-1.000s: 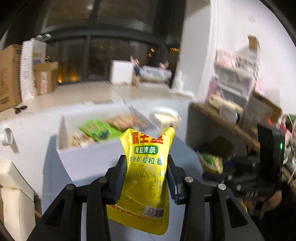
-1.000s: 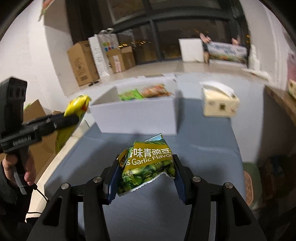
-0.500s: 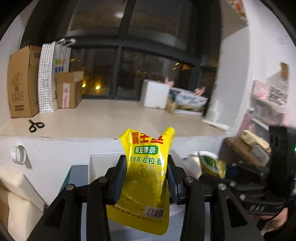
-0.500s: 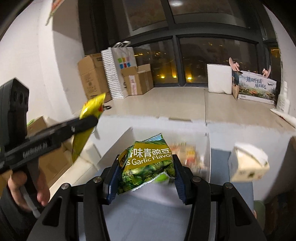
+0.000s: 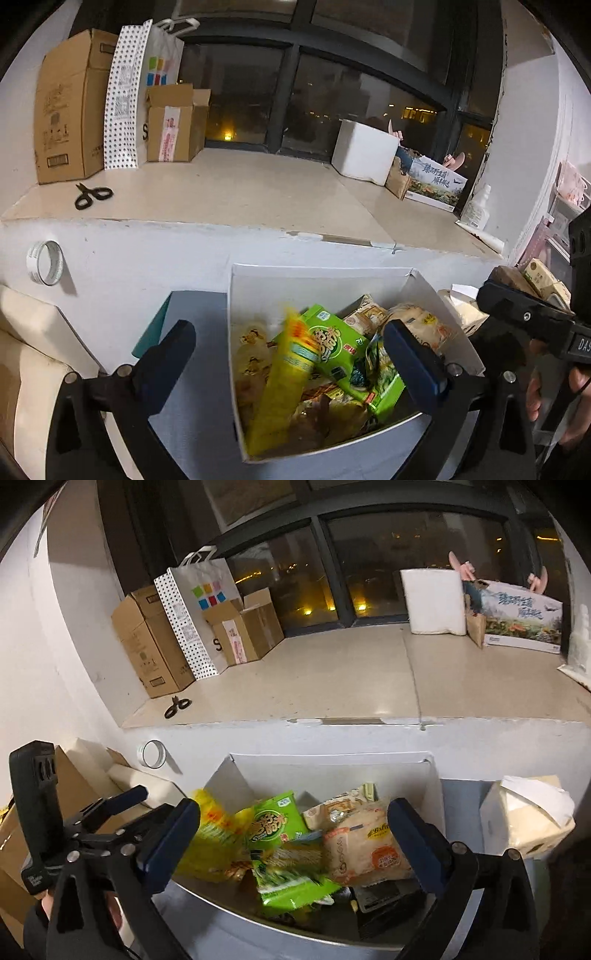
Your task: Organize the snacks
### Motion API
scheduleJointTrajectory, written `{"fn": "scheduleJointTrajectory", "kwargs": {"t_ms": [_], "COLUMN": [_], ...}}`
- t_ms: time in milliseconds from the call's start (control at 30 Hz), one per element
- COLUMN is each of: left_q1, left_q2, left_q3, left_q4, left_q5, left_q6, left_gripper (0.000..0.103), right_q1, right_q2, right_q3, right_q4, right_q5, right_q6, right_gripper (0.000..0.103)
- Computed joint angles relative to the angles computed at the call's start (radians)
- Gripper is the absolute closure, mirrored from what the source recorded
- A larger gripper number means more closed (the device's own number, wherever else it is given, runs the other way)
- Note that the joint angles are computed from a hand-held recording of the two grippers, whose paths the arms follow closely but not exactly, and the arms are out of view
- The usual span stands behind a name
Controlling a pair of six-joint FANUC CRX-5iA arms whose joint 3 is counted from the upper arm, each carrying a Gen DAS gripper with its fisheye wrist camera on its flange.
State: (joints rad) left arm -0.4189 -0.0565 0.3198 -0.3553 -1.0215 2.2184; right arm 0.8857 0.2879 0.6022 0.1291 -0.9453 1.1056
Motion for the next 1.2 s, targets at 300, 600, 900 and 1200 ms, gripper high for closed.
{"fn": "scheduleJointTrajectory", "kwargs": {"t_ms": [300, 600, 900, 1200], "left_q1": [-0.241, -0.474, -0.648, -0.761], "left_q2": [-0.034, -0.053, -0.07, -0.033], "left_q3": [0.089, 0.157, 0.162, 0.167], "left_q4": [-0.313, -0.435, -0.459, -0.509], "left_q5": [-0.14, -0.292, -0.395, -0.472], "left_q6": [0.111, 0.152, 0.267, 0.335], "left_gripper": [0.0, 0.0, 0.0, 0.0], "right_q1": [0.046, 0.181, 0.307, 0.452], "right_q2": [-0.144, -0.356, -0.533, -0.667], "right_q3": [-0.217, -0.51, -0.703, -0.861], "right_q4": [0.194, 0.55, 0.716, 0.793], "right_q5": [0.129, 0.203, 0.126, 0.021], "right_q6": [-0.115, -0.3, -0.495, -0.652], "right_gripper": [0.0, 0.0, 0.0, 0.0]}}
